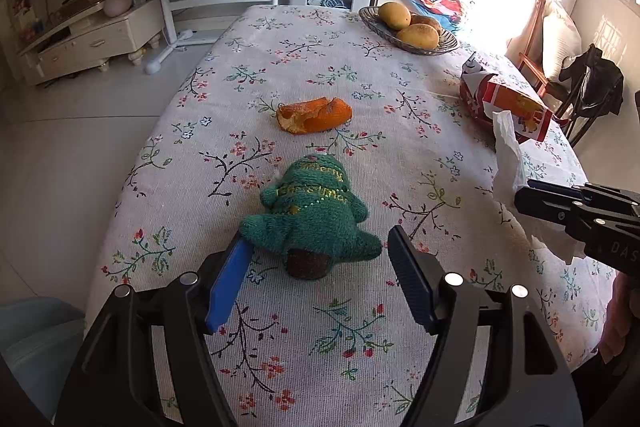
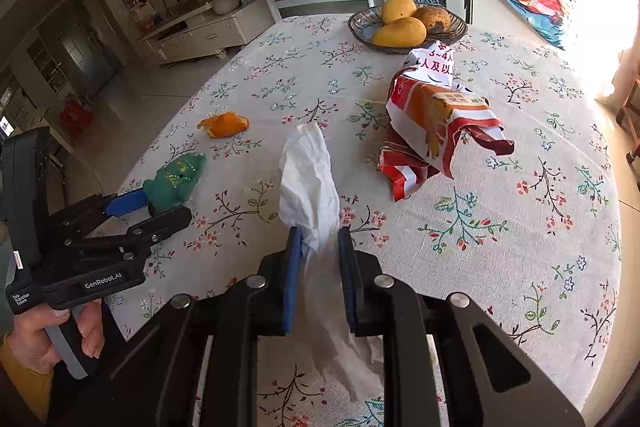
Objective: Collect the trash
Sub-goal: 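Carry the green plush and white tissue over the yellow basin with both grippers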
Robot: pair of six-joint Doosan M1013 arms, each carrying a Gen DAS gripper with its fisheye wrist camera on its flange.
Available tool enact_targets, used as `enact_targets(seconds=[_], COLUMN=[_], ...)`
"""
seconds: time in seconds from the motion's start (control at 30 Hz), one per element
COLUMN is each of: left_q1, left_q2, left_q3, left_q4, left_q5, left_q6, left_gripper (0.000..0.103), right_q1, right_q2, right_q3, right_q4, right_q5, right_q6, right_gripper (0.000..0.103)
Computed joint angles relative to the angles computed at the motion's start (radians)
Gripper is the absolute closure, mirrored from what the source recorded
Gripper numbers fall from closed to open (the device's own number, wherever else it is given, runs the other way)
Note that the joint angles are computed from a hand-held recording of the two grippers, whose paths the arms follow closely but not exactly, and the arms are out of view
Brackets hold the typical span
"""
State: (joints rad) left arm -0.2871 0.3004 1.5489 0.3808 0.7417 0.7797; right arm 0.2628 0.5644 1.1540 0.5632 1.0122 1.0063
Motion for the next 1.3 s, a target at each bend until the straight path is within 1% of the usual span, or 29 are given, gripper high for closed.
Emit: enact_targets(seconds=[0.57, 0.63, 0.73, 0.8, 0.87, 0.93, 1.03, 1.13, 1.3], left_q1=[-0.007, -0.007, -0.005, 0.001, 0.012, 0.016, 0.01, -0.004, -0.017], left_q2=[0.005, 0.004, 0.002, 0.0, -0.005, -0.011, -0.023, -0.026, -0.023], left_q3=[-0.004, -0.004, -0.003, -0.001, 0.005, 0.011, 0.023, 0.022, 0.015], left_q4=[0.015, 0.006, -0.013, -0.049, -0.104, -0.117, -0.074, 0.01, 0.072], left_q5=[0.002, -0.005, -0.016, -0.032, -0.059, -0.081, -0.117, -0.114, -0.104], left_q6=[0.012, 0.022, 0.043, 0.062, 0.086, 0.079, 0.039, -0.014, -0.042], left_gripper=[0.036, 0.041, 0.058, 0.071, 0.079, 0.08, 0.08, 0.08, 0.08], right_q1=[-0.005, -0.006, -0.006, -0.006, -0.007, -0.008, -0.009, -0.009, -0.011], right_q2=[0.011, 0.011, 0.011, 0.012, 0.011, 0.012, 0.011, 0.011, 0.011], right_q3=[-0.011, -0.011, -0.012, -0.013, -0.012, -0.012, -0.012, -0.013, -0.014], right_q4=[0.019, 0.02, 0.023, 0.026, 0.029, 0.032, 0.038, 0.045, 0.056], right_q5=[0.028, 0.028, 0.03, 0.031, 0.031, 0.032, 0.033, 0.032, 0.031], right_q6=[0.002, 0.001, -0.002, -0.004, -0.008, -0.01, -0.015, -0.021, -0.026], right_gripper=[0.083, 0.083, 0.083, 0.083, 0.083, 0.083, 0.083, 0.083, 0.083])
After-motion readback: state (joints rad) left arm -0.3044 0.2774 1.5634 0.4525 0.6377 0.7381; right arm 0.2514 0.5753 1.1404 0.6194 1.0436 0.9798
